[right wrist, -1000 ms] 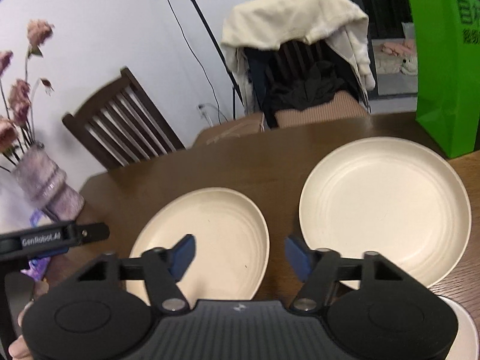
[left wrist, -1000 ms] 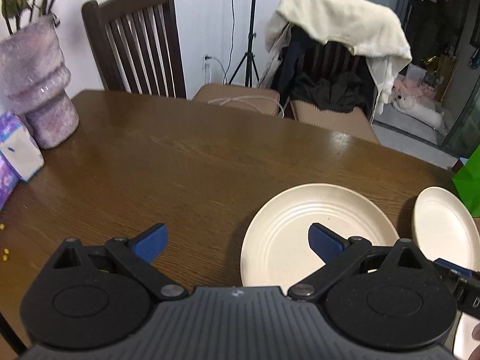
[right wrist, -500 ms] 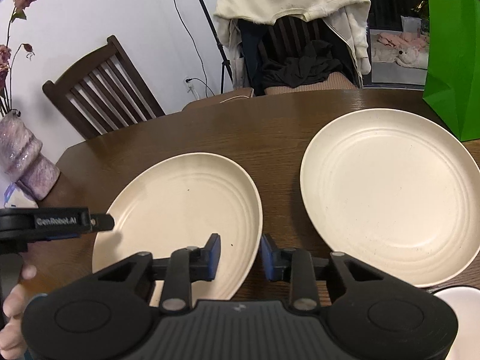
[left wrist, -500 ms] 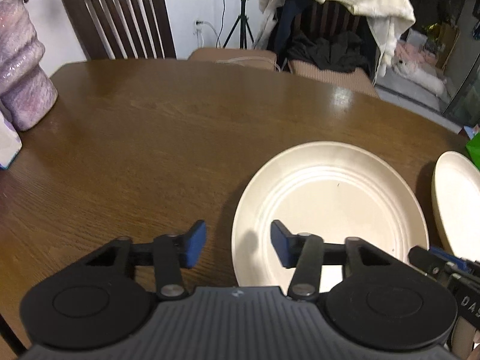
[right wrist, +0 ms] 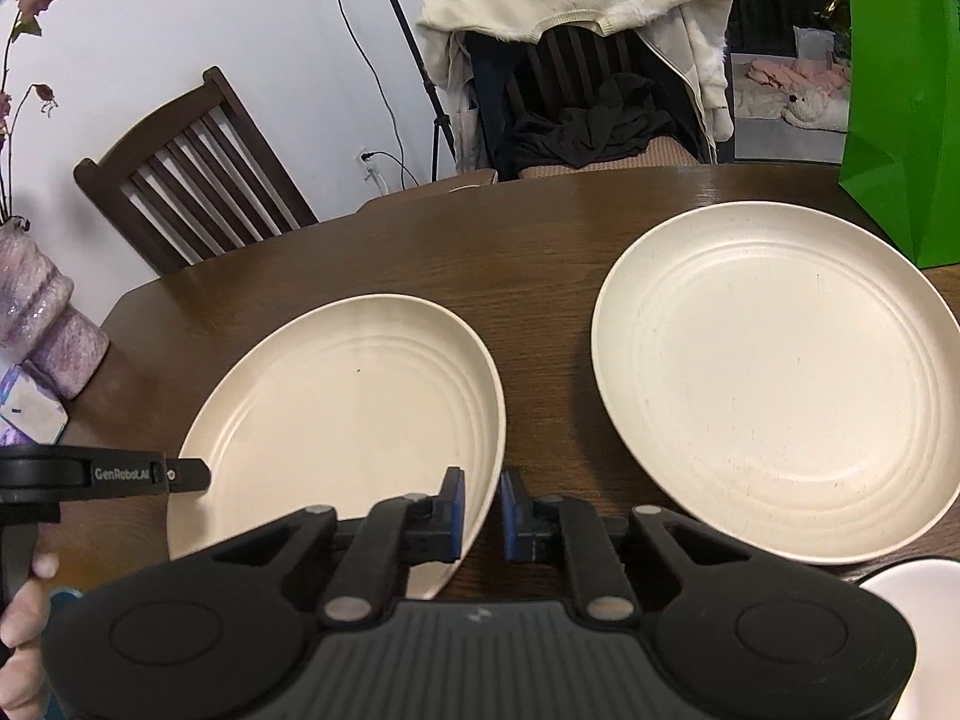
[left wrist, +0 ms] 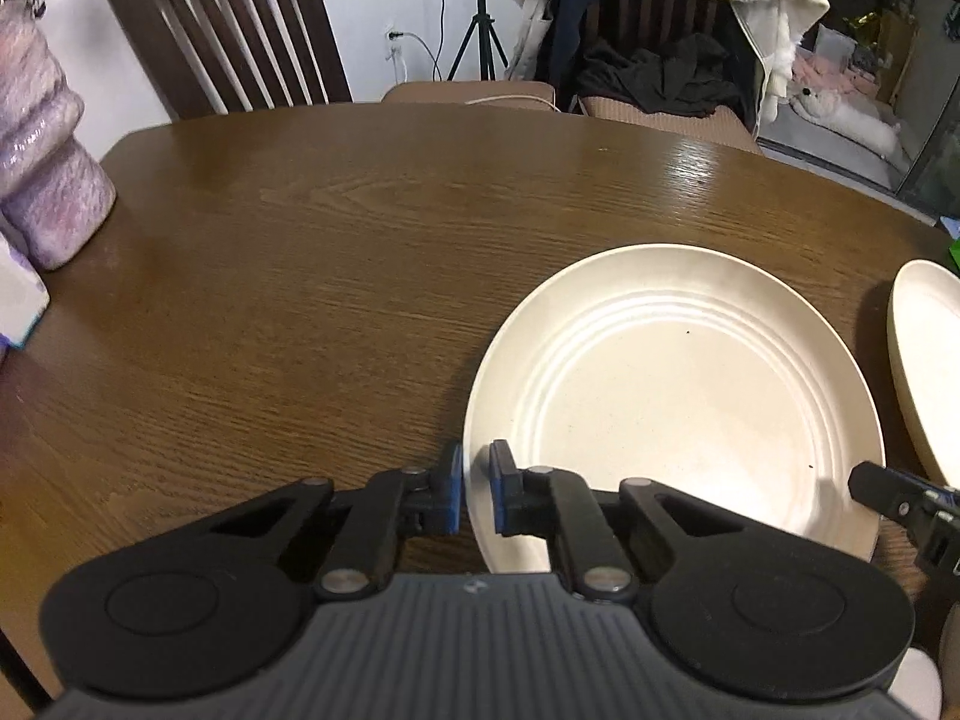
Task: Organize plates and bowls
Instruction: 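Close both grippers on the cream plate rim, then lift the cream plate with both grippers and carry it toward the bowls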
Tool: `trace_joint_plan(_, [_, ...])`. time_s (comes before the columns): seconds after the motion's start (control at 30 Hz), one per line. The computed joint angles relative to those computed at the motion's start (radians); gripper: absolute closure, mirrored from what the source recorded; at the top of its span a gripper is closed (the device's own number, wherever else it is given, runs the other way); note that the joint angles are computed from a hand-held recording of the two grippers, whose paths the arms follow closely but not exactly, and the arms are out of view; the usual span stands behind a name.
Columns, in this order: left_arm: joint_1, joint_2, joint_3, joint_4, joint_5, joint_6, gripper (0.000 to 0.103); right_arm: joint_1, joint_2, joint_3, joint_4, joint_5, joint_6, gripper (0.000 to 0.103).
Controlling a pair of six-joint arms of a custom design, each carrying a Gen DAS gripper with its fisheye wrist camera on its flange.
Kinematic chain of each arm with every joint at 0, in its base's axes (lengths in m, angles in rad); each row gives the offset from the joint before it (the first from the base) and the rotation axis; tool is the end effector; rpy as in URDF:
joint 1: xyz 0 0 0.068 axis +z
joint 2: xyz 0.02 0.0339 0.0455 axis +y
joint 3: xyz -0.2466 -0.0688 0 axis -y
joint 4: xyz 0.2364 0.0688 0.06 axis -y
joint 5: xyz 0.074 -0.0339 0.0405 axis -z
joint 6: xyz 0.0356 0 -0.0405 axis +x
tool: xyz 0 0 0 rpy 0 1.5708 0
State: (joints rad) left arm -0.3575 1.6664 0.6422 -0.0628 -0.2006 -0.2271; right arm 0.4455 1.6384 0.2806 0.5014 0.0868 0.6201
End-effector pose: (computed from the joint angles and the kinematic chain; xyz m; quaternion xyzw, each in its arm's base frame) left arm 0.2538 -0.0872 0.0918 0.0390 0.9655 0.0244 0.2562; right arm 0.1971 0.0907 0.0585 0.0967 0.9311 0.1424 0.3215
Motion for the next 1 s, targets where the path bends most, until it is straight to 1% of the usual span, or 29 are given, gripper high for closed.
trace_joint_plan(0.33, [-0.052,-0.042,-0.041,0.043,-0.060,0.000,0.093,0.008,0.007,-0.041,0.089,0.030,0.014,0.095])
trace_joint_plan(0.4, [-0.061,-0.045,-0.042,0.042,-0.067,-0.006,0.093,0.016,0.004,-0.041,0.087,0.047,0.013,0.095])
trace_joint_plan(0.57, [-0.057,-0.040,-0.040,0.046,-0.064,0.001,0.092,0.014,0.013,-0.040,0.096,0.047,0.016,0.095])
trace_joint_plan(0.7, [-0.037,-0.012,-0.019,0.023,-0.031,0.003,0.092,0.014,0.018,-0.036,0.091,0.045,0.016,0.095])
trace_joint_plan(0.77, [-0.030,0.004,-0.019,0.034,-0.024,0.005,0.091,0.013,0.026,-0.026,0.080,0.044,0.015,0.095])
trace_joint_plan(1.0, [-0.066,-0.010,-0.062,0.100,-0.078,0.008,0.094,0.033,0.040,-0.002,0.053,0.066,0.010,0.095])
